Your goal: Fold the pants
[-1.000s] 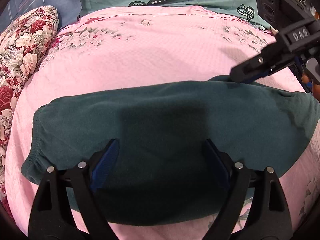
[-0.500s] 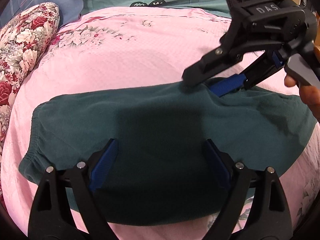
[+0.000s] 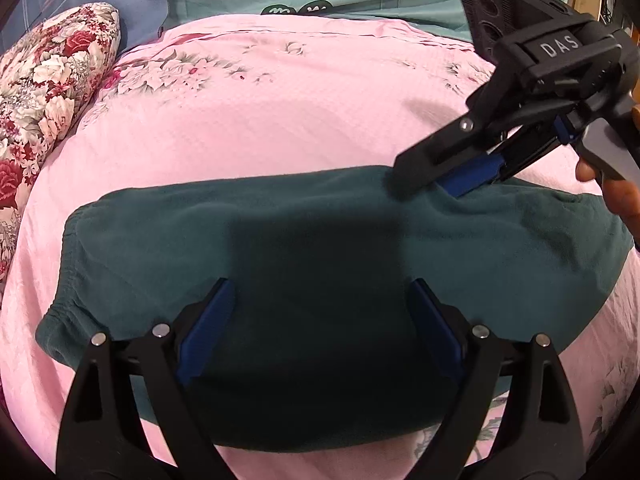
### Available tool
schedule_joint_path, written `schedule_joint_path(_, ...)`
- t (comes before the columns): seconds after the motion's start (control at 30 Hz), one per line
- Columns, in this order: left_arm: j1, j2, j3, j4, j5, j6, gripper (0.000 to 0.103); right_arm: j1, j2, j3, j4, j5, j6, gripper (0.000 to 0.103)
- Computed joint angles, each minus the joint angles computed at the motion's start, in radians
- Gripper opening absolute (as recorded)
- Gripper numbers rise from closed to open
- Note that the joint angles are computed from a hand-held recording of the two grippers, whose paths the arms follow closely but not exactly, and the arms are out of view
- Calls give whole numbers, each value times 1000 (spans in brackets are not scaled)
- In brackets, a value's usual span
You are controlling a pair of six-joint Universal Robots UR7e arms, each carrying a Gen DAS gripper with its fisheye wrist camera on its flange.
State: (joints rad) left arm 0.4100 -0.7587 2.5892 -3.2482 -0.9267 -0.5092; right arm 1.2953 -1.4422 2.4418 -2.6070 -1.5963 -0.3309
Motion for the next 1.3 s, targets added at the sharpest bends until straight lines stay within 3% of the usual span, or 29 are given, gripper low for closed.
schedule_joint_path(0.13, -1, -2, 4, -7, -1, 1, 90, -34, 13, -32, 103, 114, -3, 72)
schedule_joint_path(0.27, -1, -2, 4, -6, 0, 3, 90, -54, 28, -17, -20, 157, -11, 72)
schedule_joint_path(0.33, 0, -2, 5, -10, -2, 4, 90, -69, 27, 16, -162, 194, -28, 64)
schedule_joint_path(0.4, 2, -5, 6, -13, -4, 6, 90, -104, 19, 32, -222, 275, -40, 53)
schedule_joint_path(0.43, 4, -7, 7, -14, -6, 7, 90, -115, 18, 36, -250, 288, -39, 46)
schedule_joint_path(0.5, 9, -14, 9, -18, -12, 8, 90, -144, 26, 44, -301, 323, -18, 40)
schedule_joint_path(0.6, 11, -38, 12, 4, 10, -7, 90, -139, 48, 51, -391, 294, -7, 33)
schedule_joint_path(0.7, 15, -84, 21, 76, 98, -48, 90, -95, 97, 39, -473, 149, 59, 25)
schedule_joint_path(0.73, 24, -107, 22, 121, 137, -72, 90, -90, 101, 35, -474, 135, 58, 21)
schedule_joint_path(0.8, 82, -178, 29, 198, 183, -115, 90, -62, 89, 23, -435, 96, 36, 22)
schedule_joint_path(0.87, 150, -243, 49, 178, 168, -83, 89, -60, 52, 12, -376, 108, 24, 23)
schedule_joint_path(0.93, 164, -275, 64, 182, 162, -58, 83, -62, 10, -21, -249, 117, 19, 23)
schedule_joint_path(1.0, 147, -283, 77, 195, 173, -45, 83, -51, -14, -42, -203, 76, 31, 25)
schedule_joint_path(1.03, 140, -283, 78, 212, 186, -53, 83, -60, -34, -48, -190, 67, 32, 33)
schedule_joint_path(1.13, 140, -284, 85, 206, 181, -62, 83, -106, -83, -35, -206, 80, 67, 40)
schedule_joint_path(1.17, 132, -303, 88, 216, 174, -63, 83, -113, -108, -11, -219, 122, 50, 40)
schedule_joint_path(1.23, 82, -357, 107, 265, 179, -104, 87, -78, -124, 23, -205, 158, -2, 40)
schedule_joint_path(1.3, 16, -412, 136, 307, 196, -148, 95, -12, -98, 57, -223, 148, -50, 40)
